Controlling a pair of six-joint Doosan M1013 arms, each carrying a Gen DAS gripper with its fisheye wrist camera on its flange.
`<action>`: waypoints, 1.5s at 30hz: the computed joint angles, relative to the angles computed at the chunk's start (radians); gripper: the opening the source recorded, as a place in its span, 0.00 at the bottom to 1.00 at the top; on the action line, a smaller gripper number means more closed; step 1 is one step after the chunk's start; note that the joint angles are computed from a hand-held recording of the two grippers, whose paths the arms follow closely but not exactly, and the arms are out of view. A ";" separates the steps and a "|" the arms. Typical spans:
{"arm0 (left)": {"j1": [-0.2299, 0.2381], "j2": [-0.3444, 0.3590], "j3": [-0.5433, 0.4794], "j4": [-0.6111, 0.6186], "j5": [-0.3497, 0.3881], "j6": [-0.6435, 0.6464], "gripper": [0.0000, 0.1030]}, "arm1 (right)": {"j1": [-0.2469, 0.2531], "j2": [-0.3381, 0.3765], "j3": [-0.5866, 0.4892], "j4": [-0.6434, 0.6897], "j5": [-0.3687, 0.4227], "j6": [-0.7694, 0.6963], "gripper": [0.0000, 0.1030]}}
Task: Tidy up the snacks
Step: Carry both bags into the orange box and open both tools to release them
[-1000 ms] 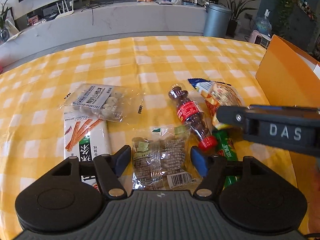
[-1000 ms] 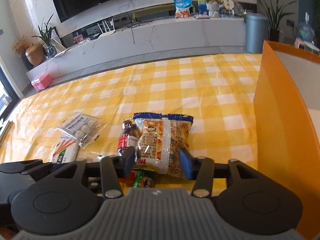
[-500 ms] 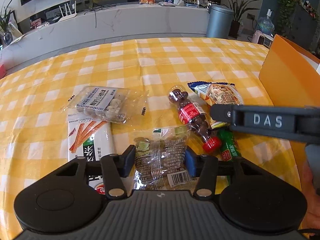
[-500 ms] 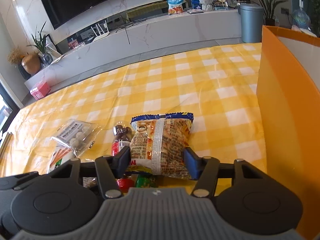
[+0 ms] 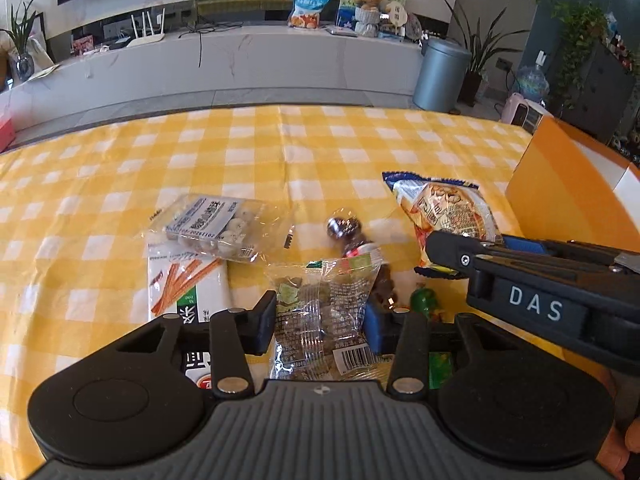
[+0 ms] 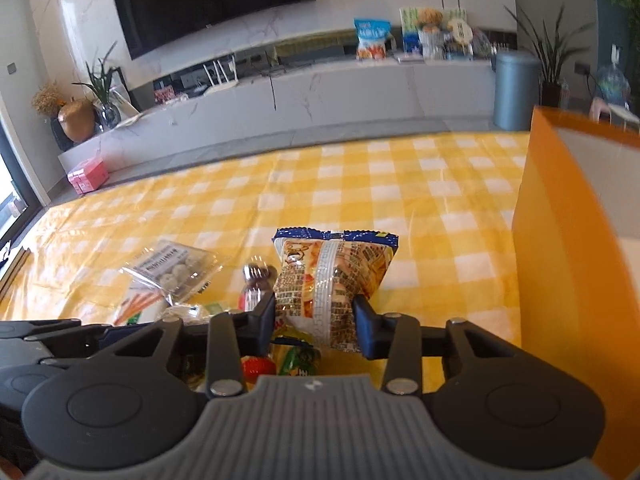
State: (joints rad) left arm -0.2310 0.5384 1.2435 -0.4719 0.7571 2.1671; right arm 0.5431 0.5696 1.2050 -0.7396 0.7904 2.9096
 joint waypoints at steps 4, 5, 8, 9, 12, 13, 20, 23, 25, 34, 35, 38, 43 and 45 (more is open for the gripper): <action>-0.011 -0.026 0.016 0.037 -0.046 -0.016 0.48 | 0.010 -0.022 0.011 -0.039 -0.013 0.029 0.37; -0.012 -0.033 0.019 0.028 -0.050 -0.011 0.48 | 0.012 -0.030 0.016 -0.046 -0.019 0.041 0.37; -0.010 -0.054 0.025 -0.007 -0.040 0.001 0.48 | 0.025 -0.060 0.040 -0.102 -0.021 0.115 0.37; -0.011 -0.063 0.029 -0.015 -0.043 0.011 0.48 | 0.031 -0.072 0.051 -0.125 -0.021 0.149 0.37; -0.016 -0.093 0.047 -0.036 -0.061 0.051 0.48 | 0.041 -0.116 0.096 -0.172 -0.040 0.248 0.37; -0.017 -0.101 0.051 -0.046 -0.065 0.060 0.48 | 0.045 -0.131 0.111 -0.188 -0.044 0.276 0.37; -0.020 -0.144 0.067 -0.148 -0.012 0.098 0.48 | 0.073 -0.243 0.223 -0.288 -0.024 0.474 0.37; -0.032 -0.157 0.064 -0.193 0.025 0.154 0.48 | 0.090 -0.284 0.261 -0.325 0.023 0.516 0.37; -0.043 -0.162 0.055 -0.222 0.051 0.197 0.48 | 0.099 -0.309 0.280 -0.342 0.061 0.519 0.37; -0.129 -0.135 -0.011 -0.222 0.181 0.349 0.48 | 0.073 -0.428 0.389 -0.275 0.108 0.516 0.37; -0.143 -0.131 -0.012 -0.206 0.177 0.370 0.48 | 0.064 -0.435 0.396 -0.252 0.102 0.499 0.37; -0.182 -0.111 -0.024 -0.140 0.177 0.410 0.48 | 0.026 -0.455 0.417 -0.169 0.074 0.428 0.37; -0.231 -0.063 -0.068 -0.026 0.196 0.459 0.48 | -0.057 -0.457 0.421 0.032 0.034 0.209 0.37; -0.249 -0.055 -0.065 0.027 0.179 0.466 0.48 | -0.079 -0.450 0.412 0.100 0.047 0.097 0.37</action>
State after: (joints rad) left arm -0.4799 0.4832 1.1788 -0.4452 0.9361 2.6330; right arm 0.4639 0.1194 1.6174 -0.6399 0.8379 3.0064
